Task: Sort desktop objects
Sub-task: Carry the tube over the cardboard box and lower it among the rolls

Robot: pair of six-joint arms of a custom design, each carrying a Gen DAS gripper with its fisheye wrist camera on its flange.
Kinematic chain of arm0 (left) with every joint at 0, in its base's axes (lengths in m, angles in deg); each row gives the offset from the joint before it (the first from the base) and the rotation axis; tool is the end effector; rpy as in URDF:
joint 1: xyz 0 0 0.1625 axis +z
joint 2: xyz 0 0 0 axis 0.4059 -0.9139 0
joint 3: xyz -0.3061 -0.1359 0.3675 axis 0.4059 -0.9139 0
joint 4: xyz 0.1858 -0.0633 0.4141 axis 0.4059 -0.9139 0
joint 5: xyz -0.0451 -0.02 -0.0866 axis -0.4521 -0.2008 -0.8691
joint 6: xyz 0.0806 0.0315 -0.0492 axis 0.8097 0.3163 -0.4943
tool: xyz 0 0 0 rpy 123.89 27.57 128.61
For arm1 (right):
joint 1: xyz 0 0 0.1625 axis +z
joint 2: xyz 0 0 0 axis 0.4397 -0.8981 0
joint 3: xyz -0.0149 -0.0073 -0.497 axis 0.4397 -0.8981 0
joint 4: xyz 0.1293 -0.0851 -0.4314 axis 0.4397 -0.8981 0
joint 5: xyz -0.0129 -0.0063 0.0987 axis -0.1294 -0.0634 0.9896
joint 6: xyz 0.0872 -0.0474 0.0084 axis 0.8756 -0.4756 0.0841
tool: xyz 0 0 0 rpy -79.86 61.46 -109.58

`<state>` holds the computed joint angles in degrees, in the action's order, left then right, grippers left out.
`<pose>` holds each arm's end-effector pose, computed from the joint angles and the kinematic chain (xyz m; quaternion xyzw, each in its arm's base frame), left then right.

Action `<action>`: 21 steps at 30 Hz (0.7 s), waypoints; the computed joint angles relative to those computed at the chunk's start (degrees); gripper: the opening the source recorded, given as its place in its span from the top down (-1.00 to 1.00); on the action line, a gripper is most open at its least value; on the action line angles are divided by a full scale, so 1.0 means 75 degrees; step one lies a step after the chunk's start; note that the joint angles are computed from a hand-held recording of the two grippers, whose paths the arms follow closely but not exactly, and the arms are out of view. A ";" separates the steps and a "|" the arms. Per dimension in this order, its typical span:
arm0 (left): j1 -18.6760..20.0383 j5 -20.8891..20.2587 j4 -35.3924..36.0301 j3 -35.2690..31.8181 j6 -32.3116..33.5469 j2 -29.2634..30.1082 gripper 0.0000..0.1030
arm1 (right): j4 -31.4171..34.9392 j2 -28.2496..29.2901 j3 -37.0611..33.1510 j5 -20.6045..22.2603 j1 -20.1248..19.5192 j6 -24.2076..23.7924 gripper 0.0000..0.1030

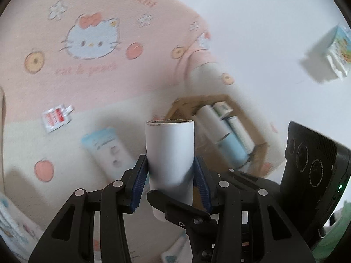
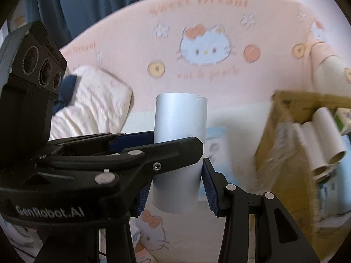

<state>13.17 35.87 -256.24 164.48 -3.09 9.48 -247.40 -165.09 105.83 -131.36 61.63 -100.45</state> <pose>-0.4403 -0.5773 0.0378 0.0912 0.9255 -0.3510 0.1094 0.1003 -0.5817 0.3191 0.3442 -0.9051 0.2046 0.1428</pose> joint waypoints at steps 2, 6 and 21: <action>-0.0039 -0.0047 -0.0024 -0.0178 0.0155 0.0076 0.09 | -0.0141 -0.0139 0.0030 0.0130 -0.0039 -0.0004 0.19; -0.0137 0.0033 0.0064 -0.0574 0.0553 0.0239 0.09 | -0.0189 -0.0334 -0.0033 0.0175 -0.0068 0.0002 0.19; 0.0108 -0.0973 0.0996 -0.2678 0.1334 0.0935 0.09 | -0.0471 -0.0421 -0.0864 0.0506 -0.0240 0.0018 0.19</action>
<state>13.98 28.57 -248.77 144.40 6.92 16.49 -250.93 -168.24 99.35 -127.56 59.83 -100.32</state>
